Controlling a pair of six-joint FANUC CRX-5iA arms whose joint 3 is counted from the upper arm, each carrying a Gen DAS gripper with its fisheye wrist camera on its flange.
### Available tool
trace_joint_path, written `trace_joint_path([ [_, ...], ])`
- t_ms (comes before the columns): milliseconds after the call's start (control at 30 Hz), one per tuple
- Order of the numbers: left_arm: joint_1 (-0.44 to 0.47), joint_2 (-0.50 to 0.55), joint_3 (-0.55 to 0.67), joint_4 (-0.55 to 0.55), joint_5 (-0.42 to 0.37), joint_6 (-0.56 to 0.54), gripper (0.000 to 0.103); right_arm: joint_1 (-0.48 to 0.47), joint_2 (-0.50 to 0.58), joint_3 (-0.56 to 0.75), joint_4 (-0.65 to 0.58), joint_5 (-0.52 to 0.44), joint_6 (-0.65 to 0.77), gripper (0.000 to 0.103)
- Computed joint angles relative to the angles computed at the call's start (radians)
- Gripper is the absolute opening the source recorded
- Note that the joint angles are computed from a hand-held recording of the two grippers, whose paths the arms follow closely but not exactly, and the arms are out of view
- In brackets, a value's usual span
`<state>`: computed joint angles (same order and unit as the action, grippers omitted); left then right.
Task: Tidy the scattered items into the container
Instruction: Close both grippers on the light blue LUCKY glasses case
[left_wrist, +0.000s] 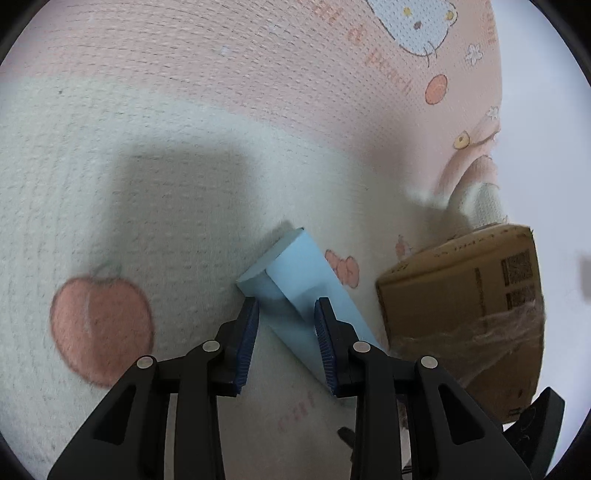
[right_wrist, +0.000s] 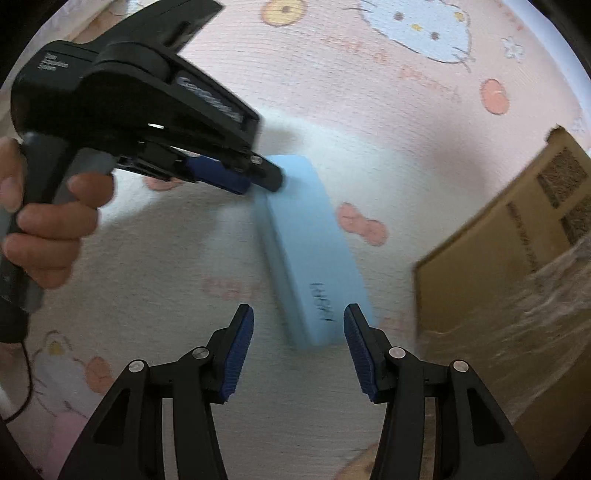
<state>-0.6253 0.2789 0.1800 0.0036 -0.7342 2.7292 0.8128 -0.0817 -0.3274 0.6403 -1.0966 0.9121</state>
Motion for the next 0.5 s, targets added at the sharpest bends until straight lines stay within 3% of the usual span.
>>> trace_joint_path([
  [67,0.002,0.000,0.000,0.006,0.000,0.013,0.034,-0.020,0.001,0.008,-0.005,-0.005,0.006,0.051],
  [133,-0.010,-0.003,0.011,-0.034,-0.005,0.059,0.040,-0.034,0.006,0.029,-0.035,-0.008,0.039,0.070],
  [200,-0.020,-0.016,-0.002,-0.057,0.023,0.095,0.046,-0.039,0.010,0.034,-0.023,0.006,0.057,0.077],
  [300,-0.027,-0.031,-0.029,-0.051,0.074,0.126,0.054,-0.056,0.027,0.053,-0.021,0.042,0.101,0.081],
  [400,-0.021,-0.043,-0.071,-0.014,0.147,0.134,0.061,-0.096,0.088,0.134,-0.102,0.027,0.185,0.081],
  [500,-0.028,-0.030,-0.044,-0.057,0.125,0.202,0.063,-0.128,0.124,0.193,-0.187,0.014,0.247,0.081],
])
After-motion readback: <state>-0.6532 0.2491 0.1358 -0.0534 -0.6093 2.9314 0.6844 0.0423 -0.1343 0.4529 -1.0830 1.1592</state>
